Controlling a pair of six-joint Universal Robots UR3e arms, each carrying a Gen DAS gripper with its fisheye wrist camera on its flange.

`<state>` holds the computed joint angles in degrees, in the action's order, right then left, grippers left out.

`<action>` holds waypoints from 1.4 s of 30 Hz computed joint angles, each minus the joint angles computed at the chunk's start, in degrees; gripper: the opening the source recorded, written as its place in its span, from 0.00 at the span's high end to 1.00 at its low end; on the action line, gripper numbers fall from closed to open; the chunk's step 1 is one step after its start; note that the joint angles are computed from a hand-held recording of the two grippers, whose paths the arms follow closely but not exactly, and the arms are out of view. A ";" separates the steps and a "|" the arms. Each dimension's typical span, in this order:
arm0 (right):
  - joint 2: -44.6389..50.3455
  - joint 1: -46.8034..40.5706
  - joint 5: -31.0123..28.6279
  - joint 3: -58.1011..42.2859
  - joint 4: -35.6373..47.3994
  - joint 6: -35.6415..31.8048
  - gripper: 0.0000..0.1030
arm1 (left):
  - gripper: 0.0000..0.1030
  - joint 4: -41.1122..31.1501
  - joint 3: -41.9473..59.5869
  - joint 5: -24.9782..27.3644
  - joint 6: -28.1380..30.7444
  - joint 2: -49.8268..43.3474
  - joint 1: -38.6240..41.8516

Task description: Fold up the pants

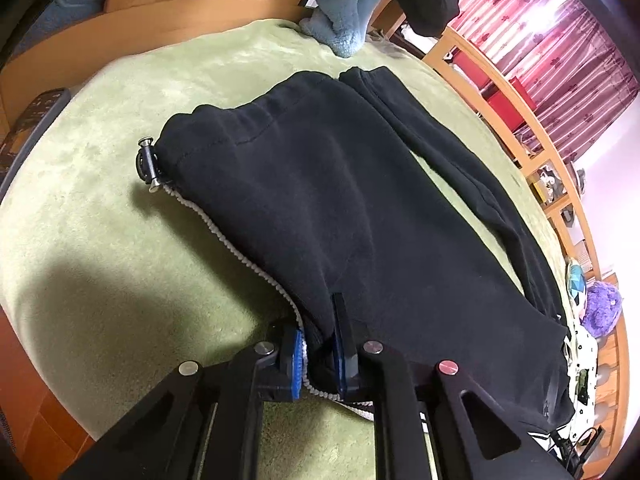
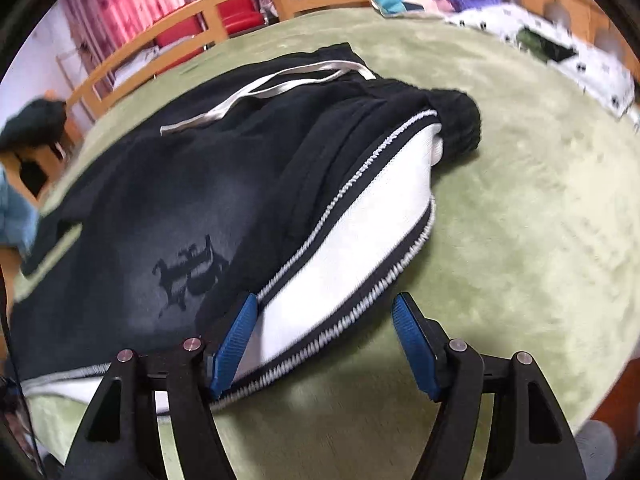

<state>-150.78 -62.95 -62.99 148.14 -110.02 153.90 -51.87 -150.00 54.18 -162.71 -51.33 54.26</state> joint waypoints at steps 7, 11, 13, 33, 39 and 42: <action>17.93 6.79 1.71 0.50 -16.35 5.64 0.58 | 0.90 3.55 0.81 1.37 -4.80 -0.59 -2.55; 14.92 2.98 6.73 -3.55 -5.23 -0.21 0.87 | 0.92 -6.62 5.08 -1.74 -2.17 5.09 0.56; 14.61 2.13 8.01 -6.85 -0.59 -0.69 0.89 | 0.92 -13.26 9.21 -4.49 -0.60 5.78 2.28; 58.43 26.66 3.40 -50.46 -29.62 26.28 0.94 | 0.92 20.36 63.63 18.00 -30.95 -46.75 -36.79; 77.53 32.76 -1.74 -68.08 -34.55 31.80 0.94 | 0.92 14.94 93.99 24.33 -34.84 -71.11 -43.58; 87.54 34.89 -4.29 -79.88 -34.00 34.27 0.94 | 0.92 10.82 111.11 24.80 -36.93 -83.42 -44.48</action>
<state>-63.23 -28.06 -67.29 68.26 -144.01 188.17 -41.05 -38.89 78.98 -199.64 -134.75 9.78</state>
